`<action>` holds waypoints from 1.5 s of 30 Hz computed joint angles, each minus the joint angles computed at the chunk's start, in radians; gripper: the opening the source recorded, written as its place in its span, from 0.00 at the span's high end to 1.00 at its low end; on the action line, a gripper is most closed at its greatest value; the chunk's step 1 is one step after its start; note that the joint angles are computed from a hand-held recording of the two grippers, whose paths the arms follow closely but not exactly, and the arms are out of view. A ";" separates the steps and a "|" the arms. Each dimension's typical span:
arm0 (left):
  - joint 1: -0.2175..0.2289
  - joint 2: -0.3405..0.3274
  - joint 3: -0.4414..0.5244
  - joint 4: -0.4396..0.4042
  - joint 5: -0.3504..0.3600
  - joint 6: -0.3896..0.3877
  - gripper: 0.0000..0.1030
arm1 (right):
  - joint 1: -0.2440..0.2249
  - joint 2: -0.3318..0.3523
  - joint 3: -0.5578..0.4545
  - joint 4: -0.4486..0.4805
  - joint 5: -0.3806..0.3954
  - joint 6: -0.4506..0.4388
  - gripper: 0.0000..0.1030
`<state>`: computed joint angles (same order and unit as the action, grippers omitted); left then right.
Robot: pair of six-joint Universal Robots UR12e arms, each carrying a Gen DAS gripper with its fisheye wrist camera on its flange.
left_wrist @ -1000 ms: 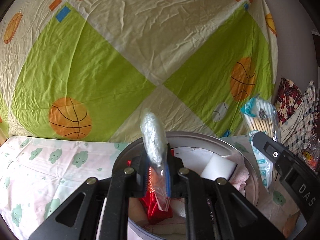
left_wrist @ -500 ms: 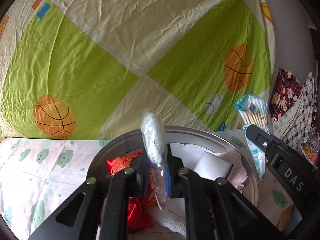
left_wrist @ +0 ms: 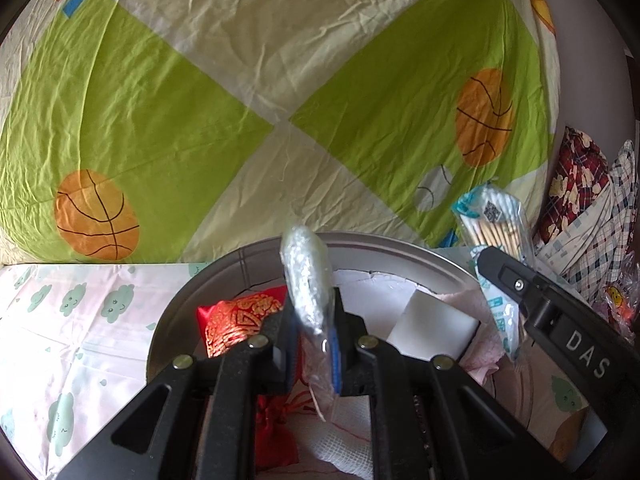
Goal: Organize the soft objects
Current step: 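Open the left tool over the tin while the right tool releases the swab bag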
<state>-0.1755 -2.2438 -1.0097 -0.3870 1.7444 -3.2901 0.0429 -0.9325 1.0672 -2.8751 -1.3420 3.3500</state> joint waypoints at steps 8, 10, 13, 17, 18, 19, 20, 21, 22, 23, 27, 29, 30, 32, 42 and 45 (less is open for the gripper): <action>-0.005 -0.004 0.011 -0.029 -0.001 0.029 0.90 | 0.008 0.005 -0.020 0.057 0.028 -0.054 0.69; -0.008 -0.004 0.016 -0.047 0.010 0.038 0.90 | 0.006 0.007 -0.027 0.080 0.057 -0.064 0.69; -0.010 -0.004 0.020 -0.068 0.023 0.045 0.90 | 0.010 0.008 -0.030 0.094 0.057 -0.083 0.69; -0.011 -0.004 0.026 -0.106 0.033 0.039 0.90 | 0.010 0.010 -0.036 0.116 0.066 -0.094 0.69; -0.012 -0.004 0.027 -0.112 0.035 0.043 0.90 | 0.010 0.010 -0.036 0.119 0.071 -0.093 0.69; -0.012 -0.004 0.028 -0.116 0.037 0.047 0.90 | 0.010 0.010 -0.037 0.122 0.077 -0.095 0.69; -0.012 -0.005 0.029 -0.118 0.039 0.048 0.90 | 0.010 0.011 -0.039 0.129 0.083 -0.100 0.68; -0.012 -0.004 0.029 -0.119 0.039 0.048 0.90 | 0.011 0.012 -0.041 0.134 0.084 -0.106 0.68; -0.012 -0.004 0.029 -0.121 0.036 0.048 0.90 | 0.012 0.013 -0.042 0.137 0.081 -0.111 0.68; -0.011 -0.004 0.030 -0.123 0.033 0.048 0.90 | 0.013 0.013 -0.043 0.138 0.080 -0.114 0.68; -0.011 -0.004 0.033 -0.134 0.030 0.057 0.90 | 0.014 0.016 -0.048 0.149 0.081 -0.120 0.68; -0.010 -0.004 0.034 -0.145 0.025 0.053 0.90 | 0.013 0.018 -0.050 0.155 0.089 -0.121 0.68; -0.010 -0.003 0.034 -0.149 0.024 0.051 0.90 | 0.013 0.018 -0.052 0.159 0.094 -0.126 0.67; -0.011 -0.005 0.039 -0.155 0.028 0.052 0.89 | 0.011 0.021 -0.059 0.181 0.120 -0.130 0.66; -0.020 0.023 -0.014 -0.020 0.064 0.083 0.00 | -0.009 0.007 -0.013 0.041 0.172 -0.043 0.24; -0.031 0.019 -0.005 -0.029 0.135 0.118 0.00 | -0.014 -0.003 0.011 -0.035 0.129 0.022 0.23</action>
